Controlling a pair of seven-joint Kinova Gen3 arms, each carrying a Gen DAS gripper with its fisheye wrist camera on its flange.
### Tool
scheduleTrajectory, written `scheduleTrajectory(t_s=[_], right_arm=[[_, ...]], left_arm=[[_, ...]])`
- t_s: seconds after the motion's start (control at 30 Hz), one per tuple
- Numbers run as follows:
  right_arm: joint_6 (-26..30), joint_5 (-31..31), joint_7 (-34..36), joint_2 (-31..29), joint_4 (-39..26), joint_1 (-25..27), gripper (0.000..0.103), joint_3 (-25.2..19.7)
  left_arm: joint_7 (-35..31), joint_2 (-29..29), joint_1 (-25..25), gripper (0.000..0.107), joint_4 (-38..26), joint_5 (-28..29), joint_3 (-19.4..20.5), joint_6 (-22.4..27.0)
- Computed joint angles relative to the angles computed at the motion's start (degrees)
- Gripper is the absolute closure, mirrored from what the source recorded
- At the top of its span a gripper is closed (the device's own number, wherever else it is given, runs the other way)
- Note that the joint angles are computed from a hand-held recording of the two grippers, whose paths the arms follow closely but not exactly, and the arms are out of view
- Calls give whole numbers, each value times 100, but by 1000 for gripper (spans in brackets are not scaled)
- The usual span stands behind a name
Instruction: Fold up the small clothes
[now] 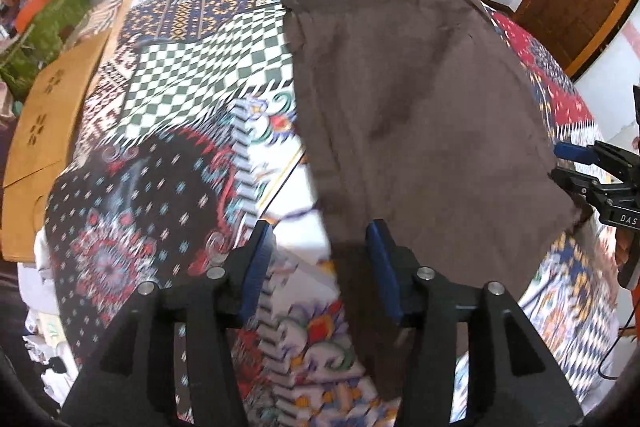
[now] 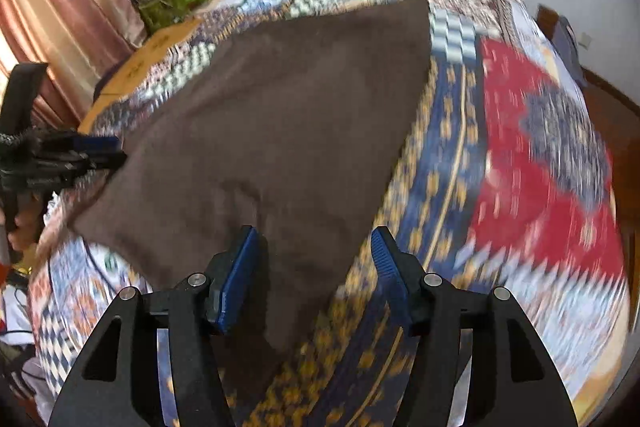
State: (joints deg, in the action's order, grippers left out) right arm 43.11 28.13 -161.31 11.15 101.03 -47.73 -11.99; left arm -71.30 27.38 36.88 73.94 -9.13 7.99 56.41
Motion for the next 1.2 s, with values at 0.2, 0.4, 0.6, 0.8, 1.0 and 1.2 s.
scheduleTrajectory(t_s=[0.2,0.4,0.6,0.8,1.0,1.2], right_arm=[[451,375,-812,-333,199,-350,48,-187],[768,725,-1191,-450,104,-453,44,-512],[964,860,-991,-18,-156,-727,32,-532],[1110,868,-477,272,-411,-819,32,-291],[563,519,182,369,-421,-592,39,-144],[192,-99,811,337,-522,-317,90,-99]], left_arm=[[133,-523,-14,58,636,-157,-7,-89],[248,-1061,-186,50,1181,54,189,-538],[191,-1046,79,41,1398,-248,342,-598],[498,-878,407,35,1408,-763,232,-691],[205,-586,483,34,1016,-791,267,-660],[-184,-290,613,26,580,-840,211,-561]])
